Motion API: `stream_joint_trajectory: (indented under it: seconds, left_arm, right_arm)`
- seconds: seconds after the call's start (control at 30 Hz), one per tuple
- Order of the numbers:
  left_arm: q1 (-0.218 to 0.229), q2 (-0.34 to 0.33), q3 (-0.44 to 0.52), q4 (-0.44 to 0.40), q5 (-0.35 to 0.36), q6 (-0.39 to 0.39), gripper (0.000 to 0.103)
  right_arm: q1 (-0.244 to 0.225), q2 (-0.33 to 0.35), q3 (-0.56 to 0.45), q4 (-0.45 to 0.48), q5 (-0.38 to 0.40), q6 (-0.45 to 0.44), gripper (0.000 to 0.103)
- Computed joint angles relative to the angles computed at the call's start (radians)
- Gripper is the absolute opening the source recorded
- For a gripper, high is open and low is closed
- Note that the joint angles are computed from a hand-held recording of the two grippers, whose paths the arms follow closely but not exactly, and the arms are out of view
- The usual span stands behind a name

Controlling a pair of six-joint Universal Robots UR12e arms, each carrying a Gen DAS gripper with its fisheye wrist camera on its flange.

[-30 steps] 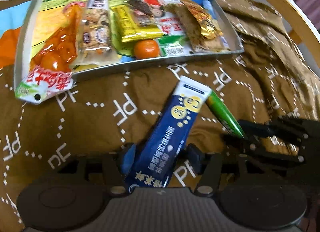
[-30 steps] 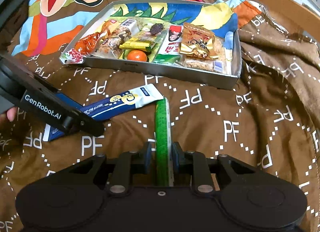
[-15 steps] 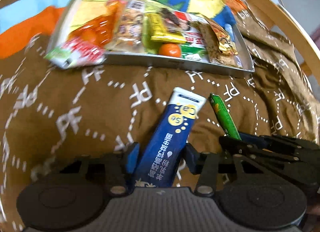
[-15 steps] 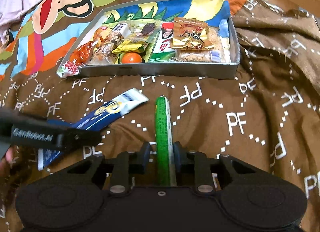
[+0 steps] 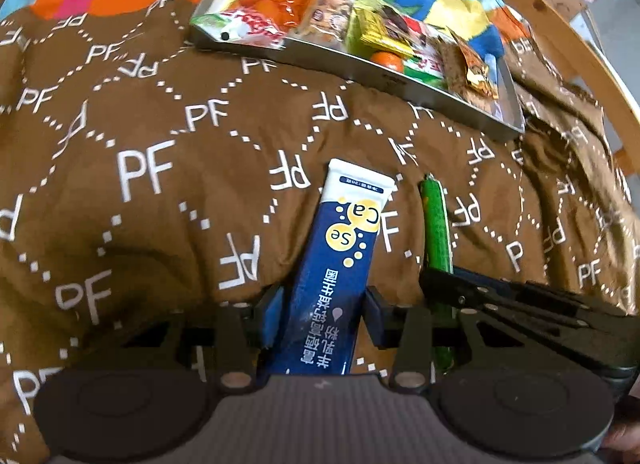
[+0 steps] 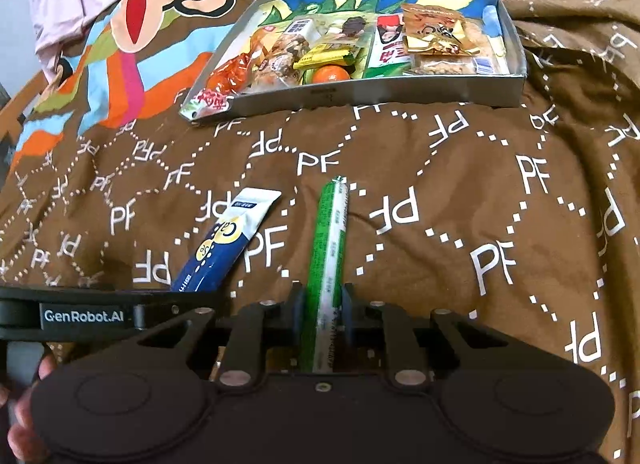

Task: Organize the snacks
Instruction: 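Grasp the green tube with the right tool while the left tool grasps the blue stick, then lift the green tube with the right tool while the left tool lifts the blue stick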

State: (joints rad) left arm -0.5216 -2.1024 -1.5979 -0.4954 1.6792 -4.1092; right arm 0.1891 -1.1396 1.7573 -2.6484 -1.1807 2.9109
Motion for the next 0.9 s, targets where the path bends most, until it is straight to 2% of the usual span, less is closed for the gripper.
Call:
stream_joint_trajectory:
  seconds: [0.17, 0.4, 0.53, 0.63, 0.9]
  left_arm:
    - [-0.002, -0.011, 0.019, -0.023, 0.007, 0.02, 0.048]
    - [0.009, -0.008, -0.001, 0.021, -0.029, -0.028, 0.048]
    - [0.011, -0.011, 0.003, 0.018, -0.036, -0.014, 0.048]
    - [0.012, -0.012, 0.005, 0.024, -0.043, -0.02, 0.054]
    - [0.014, -0.01, 0.0, 0.029, -0.05, -0.031, 0.051]
  right_arm:
    - [0.002, 0.005, 0.002, -0.015, -0.006, -0.008, 0.025]
    - [0.005, 0.011, -0.001, -0.014, -0.017, 0.0, 0.025]
    - [0.008, 0.014, -0.002, -0.012, -0.023, 0.003, 0.027]
    - [0.012, 0.012, 0.003, -0.027, -0.037, 0.0, 0.027]
    - [0.016, 0.011, 0.007, -0.043, -0.05, 0.012, 0.02]
